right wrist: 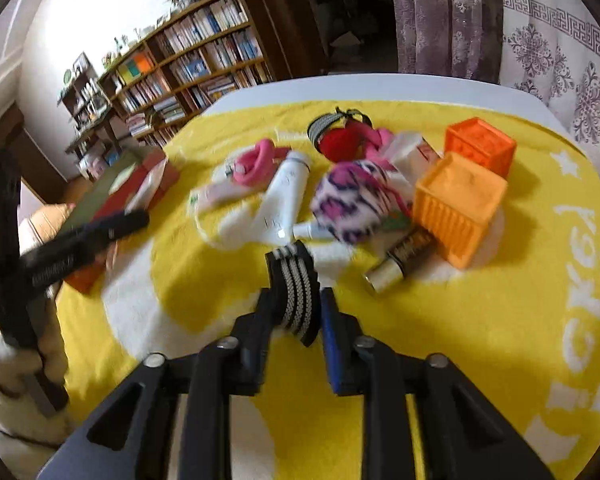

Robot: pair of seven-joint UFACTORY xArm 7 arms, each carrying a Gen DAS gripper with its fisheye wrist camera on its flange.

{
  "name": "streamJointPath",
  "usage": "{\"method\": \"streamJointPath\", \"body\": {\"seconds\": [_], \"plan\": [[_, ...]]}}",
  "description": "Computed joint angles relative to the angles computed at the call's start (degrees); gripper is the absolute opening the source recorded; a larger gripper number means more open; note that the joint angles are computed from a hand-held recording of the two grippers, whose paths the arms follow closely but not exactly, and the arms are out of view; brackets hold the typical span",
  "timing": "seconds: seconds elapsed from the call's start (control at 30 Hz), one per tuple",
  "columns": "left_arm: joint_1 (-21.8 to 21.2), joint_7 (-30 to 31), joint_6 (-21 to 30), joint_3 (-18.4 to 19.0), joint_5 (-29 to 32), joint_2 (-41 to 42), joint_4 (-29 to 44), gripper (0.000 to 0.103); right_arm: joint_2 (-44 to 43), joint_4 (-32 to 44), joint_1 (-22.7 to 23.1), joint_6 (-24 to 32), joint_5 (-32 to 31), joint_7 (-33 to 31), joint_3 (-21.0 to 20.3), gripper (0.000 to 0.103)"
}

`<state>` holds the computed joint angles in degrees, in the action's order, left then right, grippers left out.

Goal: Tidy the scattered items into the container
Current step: 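Grasp the black-white striped band with the right tool while the left tool holds the packet, then release the striped band and grasp the leopard-print pouch with the right tool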

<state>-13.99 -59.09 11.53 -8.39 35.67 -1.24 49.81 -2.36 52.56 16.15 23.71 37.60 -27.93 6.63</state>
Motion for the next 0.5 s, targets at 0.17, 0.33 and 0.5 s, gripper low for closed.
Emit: {"method": "streamJointPath", "body": {"seconds": [0.17, 0.33, 0.5], "plan": [[-0.81, 0.61, 0.5, -0.41, -0.36, 0.16, 0.54, 0.033, -0.05, 0.57, -0.38, -1.64, 4.69, -0.5, -0.75, 0.068], [-1.06, -0.06, 0.93, -0.45, 0.37, 0.08, 0.75, 0.033, 4.25, 4.91, -1.06, -4.45, -1.71, 5.64, 0.19, 0.068], [-1.15, 0.64, 1.06, -0.32, -0.45, 0.2, 0.7, 0.033, 10.99, 11.8, -1.62, -3.36, -11.18, 12.8, 1.16, 0.062]]}}
